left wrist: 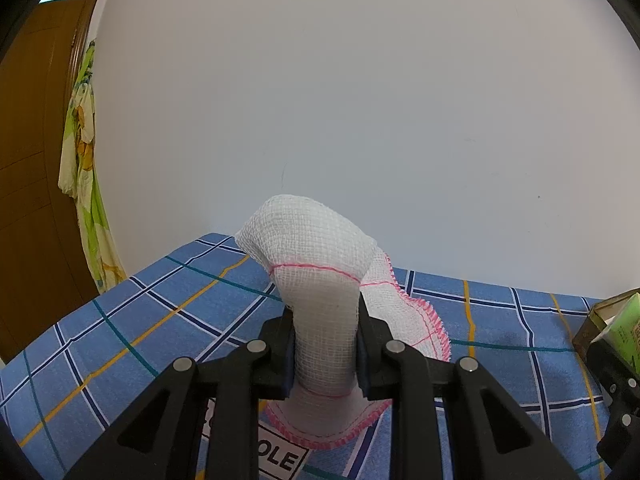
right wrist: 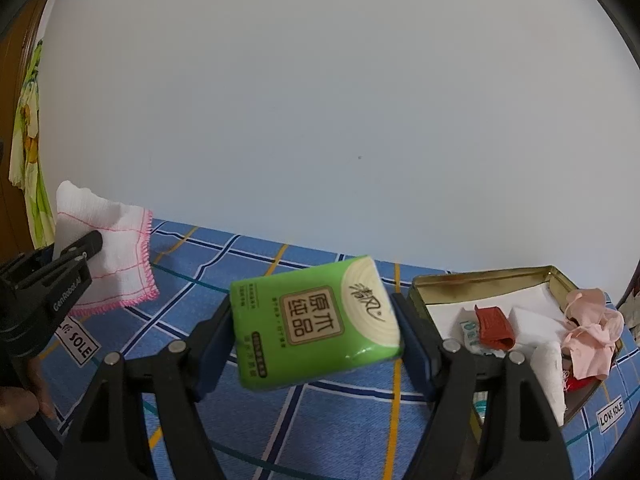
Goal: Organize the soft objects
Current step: 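Carry the gauze cloth and green tissue pack over the gold tray with both grippers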
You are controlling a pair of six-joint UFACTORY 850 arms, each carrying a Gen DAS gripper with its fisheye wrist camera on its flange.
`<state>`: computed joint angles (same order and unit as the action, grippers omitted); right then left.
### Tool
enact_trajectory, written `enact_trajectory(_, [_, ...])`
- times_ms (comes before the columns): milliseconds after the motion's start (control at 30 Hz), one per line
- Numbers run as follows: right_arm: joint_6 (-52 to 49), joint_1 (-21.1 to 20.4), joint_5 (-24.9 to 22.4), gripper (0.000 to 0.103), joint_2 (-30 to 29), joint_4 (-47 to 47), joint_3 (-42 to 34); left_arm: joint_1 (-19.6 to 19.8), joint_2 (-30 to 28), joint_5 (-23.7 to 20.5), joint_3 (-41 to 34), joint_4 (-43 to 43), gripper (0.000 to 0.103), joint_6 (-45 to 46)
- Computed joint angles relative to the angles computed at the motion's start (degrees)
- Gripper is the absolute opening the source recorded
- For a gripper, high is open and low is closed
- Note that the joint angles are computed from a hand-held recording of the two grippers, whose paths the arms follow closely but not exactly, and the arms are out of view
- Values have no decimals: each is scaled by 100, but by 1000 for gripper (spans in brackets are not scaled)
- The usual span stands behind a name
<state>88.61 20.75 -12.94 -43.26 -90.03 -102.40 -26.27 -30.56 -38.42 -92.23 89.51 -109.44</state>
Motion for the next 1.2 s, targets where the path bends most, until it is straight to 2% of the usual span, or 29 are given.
enact_trajectory(167, [867,9,-31,75,136,-921,219,-49,-4,-81,7,62,26,35])
enact_trajectory(500, [2020,-9,-63,75,351,-2088,537,-142,-10,-221,-3,34,26,86])
enact_trajectory(1200, [3068,-18,-190,75,688,-3142,967,-190,117,-100,149,64,26,8])
